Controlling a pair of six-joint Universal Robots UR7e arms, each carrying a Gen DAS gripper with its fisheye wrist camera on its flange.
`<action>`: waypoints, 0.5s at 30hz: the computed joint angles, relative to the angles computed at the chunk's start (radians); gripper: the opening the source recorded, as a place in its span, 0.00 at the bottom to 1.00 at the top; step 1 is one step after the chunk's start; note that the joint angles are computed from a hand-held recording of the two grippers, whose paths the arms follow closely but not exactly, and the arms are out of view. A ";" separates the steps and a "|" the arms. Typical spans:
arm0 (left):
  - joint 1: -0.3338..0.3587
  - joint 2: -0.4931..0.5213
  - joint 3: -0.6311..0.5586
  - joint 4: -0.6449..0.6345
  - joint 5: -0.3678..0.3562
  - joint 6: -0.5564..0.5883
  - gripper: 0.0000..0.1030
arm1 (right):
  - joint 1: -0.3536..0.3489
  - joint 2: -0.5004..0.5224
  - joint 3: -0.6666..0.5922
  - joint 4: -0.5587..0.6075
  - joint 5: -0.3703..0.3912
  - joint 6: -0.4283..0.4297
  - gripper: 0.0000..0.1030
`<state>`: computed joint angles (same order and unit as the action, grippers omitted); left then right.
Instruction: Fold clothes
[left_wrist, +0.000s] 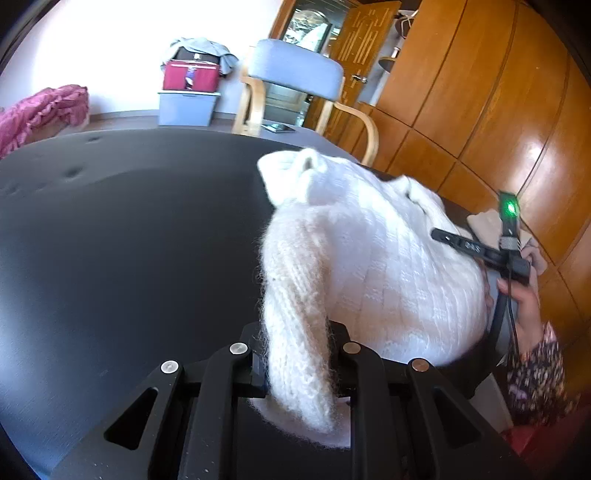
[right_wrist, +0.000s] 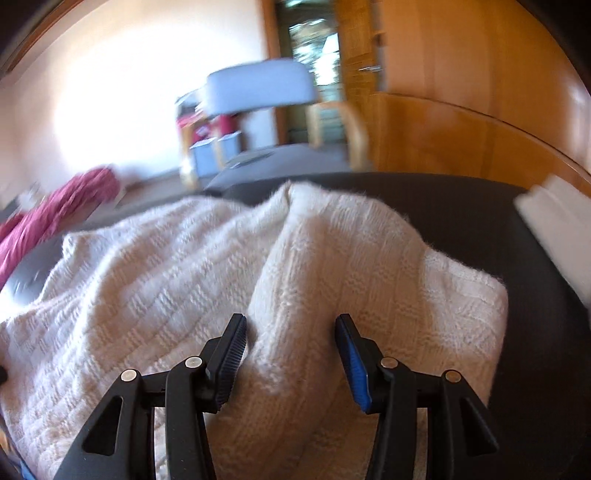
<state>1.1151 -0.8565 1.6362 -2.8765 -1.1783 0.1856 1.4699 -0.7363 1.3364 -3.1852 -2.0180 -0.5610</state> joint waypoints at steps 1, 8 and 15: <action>-0.004 -0.012 0.018 -0.008 0.017 0.009 0.18 | 0.005 0.014 -0.023 0.038 0.006 -0.012 0.49; -0.017 -0.082 0.117 -0.037 0.033 0.072 0.18 | 0.065 0.138 -0.160 0.150 -0.055 -0.191 0.50; 0.004 -0.131 0.098 0.000 0.010 0.035 0.34 | 0.080 0.152 -0.139 0.129 -0.031 -0.288 0.54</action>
